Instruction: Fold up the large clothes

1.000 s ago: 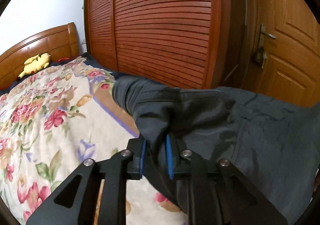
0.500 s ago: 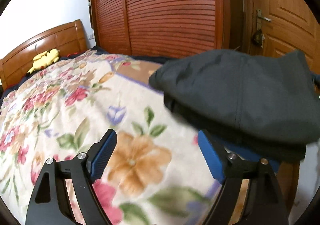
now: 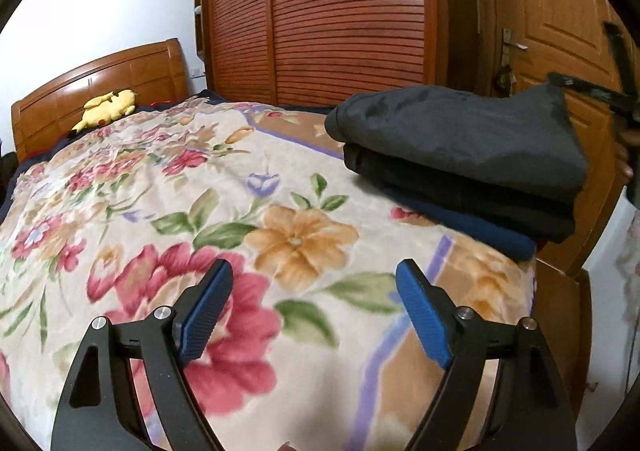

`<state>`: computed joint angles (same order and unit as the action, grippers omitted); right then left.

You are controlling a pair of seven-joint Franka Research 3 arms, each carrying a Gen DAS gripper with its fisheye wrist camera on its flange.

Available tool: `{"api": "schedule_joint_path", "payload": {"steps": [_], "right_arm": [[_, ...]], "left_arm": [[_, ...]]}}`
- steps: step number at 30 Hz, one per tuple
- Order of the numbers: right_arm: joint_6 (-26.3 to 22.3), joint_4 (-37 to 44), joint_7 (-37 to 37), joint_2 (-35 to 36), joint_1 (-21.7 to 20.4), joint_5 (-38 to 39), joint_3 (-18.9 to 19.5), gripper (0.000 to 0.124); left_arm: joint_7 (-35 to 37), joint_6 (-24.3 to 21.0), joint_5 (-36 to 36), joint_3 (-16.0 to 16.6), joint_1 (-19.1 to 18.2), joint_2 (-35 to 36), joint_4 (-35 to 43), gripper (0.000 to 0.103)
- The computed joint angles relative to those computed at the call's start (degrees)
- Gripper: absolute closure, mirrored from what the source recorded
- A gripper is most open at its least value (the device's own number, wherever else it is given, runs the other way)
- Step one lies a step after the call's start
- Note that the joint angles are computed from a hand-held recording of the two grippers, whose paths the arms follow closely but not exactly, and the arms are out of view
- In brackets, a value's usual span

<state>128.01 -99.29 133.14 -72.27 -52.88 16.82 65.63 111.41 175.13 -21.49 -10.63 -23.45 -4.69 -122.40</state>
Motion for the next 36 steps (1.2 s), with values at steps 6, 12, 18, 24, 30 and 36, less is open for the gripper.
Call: {"api": "schedule_joint_path", "payload": {"steps": [6, 12, 18, 24, 30, 36], "right_arm": [[-5.2, -1.2, -0.7, 3.2, -1.3, 0.6, 1.4, 0.063], [-5.4, -7.2, 0.9, 6.0, 2.6, -0.4, 0.1, 0.063], [-9.4, -2.0, 4.5, 5.1, 2.9, -6.0, -0.1, 0.063], [-10.9, 6.9, 1.6, 3.3, 0.1, -4.2, -0.2, 0.063], [-8.8, 14.1, -1.5, 2.3, -3.4, 1.6, 1.6, 0.063], [-4.8, 21.5, -3.7, 1.2, -8.3, 9.4, 5.8, 0.063]], "left_arm": [[6.8, 1.9, -8.7, 5.0, -4.7, -5.6, -6.7, 0.019], [3.2, 4.9, -4.1, 8.2, -6.3, -10.0, -12.9, 0.019], [-0.6, 6.6, -0.5, 11.2, -7.3, -13.5, -17.4, 0.019], [-5.9, 7.5, 4.2, 10.6, -4.5, -16.1, -20.7, 0.019], [-9.6, 8.4, 8.4, 12.1, -3.5, -18.6, -23.7, 0.019], [-12.8, 8.3, 12.7, 14.2, -2.0, -21.0, -26.7, 0.019]]}}
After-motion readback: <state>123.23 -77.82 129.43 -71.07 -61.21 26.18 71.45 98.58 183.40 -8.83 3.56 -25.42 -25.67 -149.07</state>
